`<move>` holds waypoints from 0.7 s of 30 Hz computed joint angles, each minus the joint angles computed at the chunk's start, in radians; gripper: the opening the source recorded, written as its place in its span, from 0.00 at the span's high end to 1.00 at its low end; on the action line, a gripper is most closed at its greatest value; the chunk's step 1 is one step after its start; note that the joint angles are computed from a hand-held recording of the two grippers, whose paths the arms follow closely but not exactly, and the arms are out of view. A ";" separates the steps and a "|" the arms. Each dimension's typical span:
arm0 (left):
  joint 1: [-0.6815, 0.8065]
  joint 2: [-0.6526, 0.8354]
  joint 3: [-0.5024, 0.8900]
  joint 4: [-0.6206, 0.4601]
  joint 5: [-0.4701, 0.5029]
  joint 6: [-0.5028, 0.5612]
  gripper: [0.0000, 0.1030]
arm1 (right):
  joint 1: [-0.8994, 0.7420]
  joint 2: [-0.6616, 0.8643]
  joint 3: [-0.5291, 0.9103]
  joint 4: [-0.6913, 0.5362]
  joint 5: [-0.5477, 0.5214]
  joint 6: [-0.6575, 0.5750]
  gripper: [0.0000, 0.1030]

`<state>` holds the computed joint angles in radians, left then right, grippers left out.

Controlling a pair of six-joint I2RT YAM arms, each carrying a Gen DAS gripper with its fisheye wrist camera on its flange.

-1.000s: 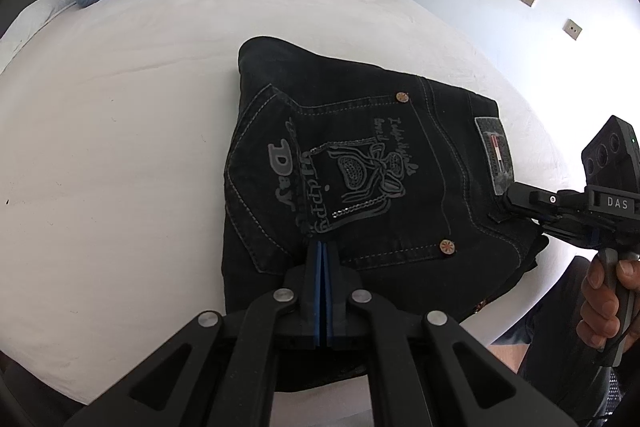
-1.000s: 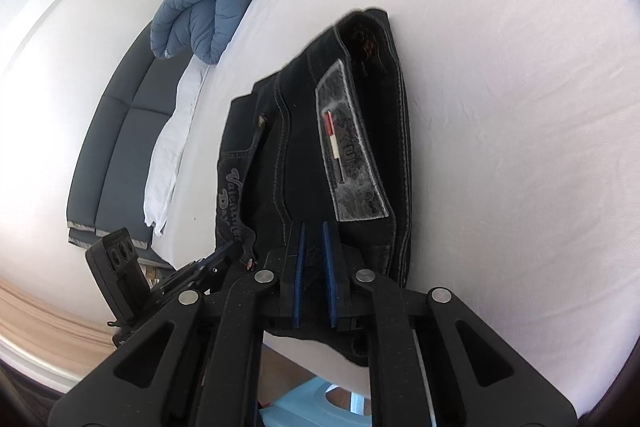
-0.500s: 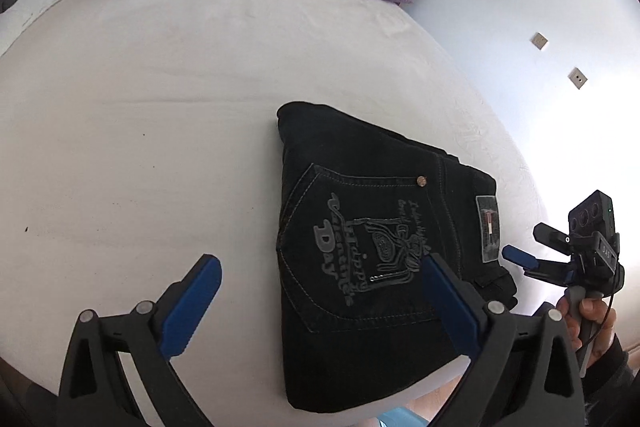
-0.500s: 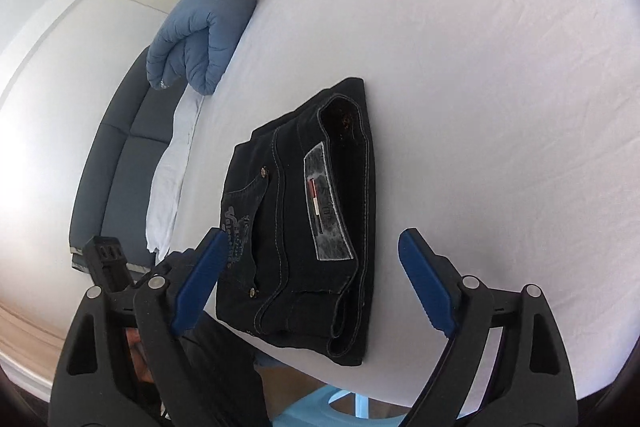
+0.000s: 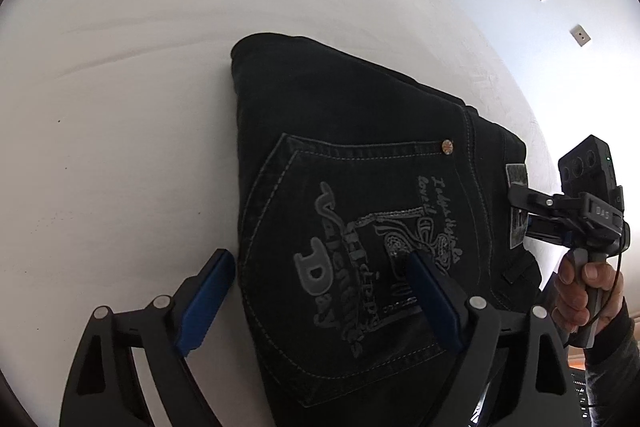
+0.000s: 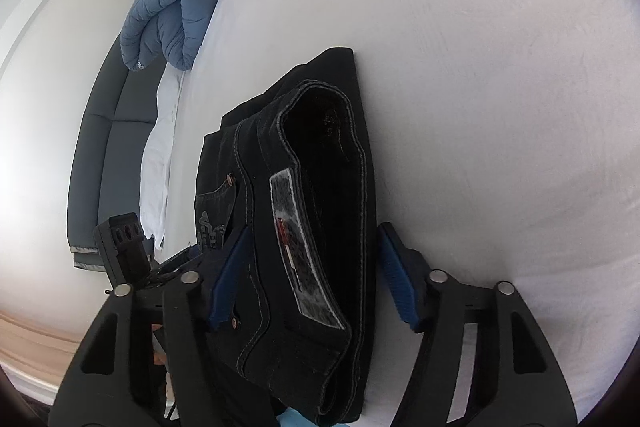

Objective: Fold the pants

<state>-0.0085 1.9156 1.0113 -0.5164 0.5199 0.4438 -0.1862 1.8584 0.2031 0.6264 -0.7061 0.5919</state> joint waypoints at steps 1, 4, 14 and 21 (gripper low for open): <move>-0.006 0.001 0.002 -0.004 0.005 -0.003 0.24 | 0.015 0.002 0.007 -0.009 0.018 0.003 0.65; -0.022 -0.002 -0.003 0.009 -0.016 -0.020 0.34 | 0.061 0.032 0.004 0.053 0.062 0.040 0.70; -0.038 -0.093 -0.089 0.079 -0.030 -0.084 0.73 | 0.335 -0.335 0.013 -0.270 0.434 0.027 0.82; -0.052 -0.218 -0.118 0.060 -0.010 -0.122 0.79 | 0.473 -0.644 0.073 -0.574 0.596 -0.019 0.84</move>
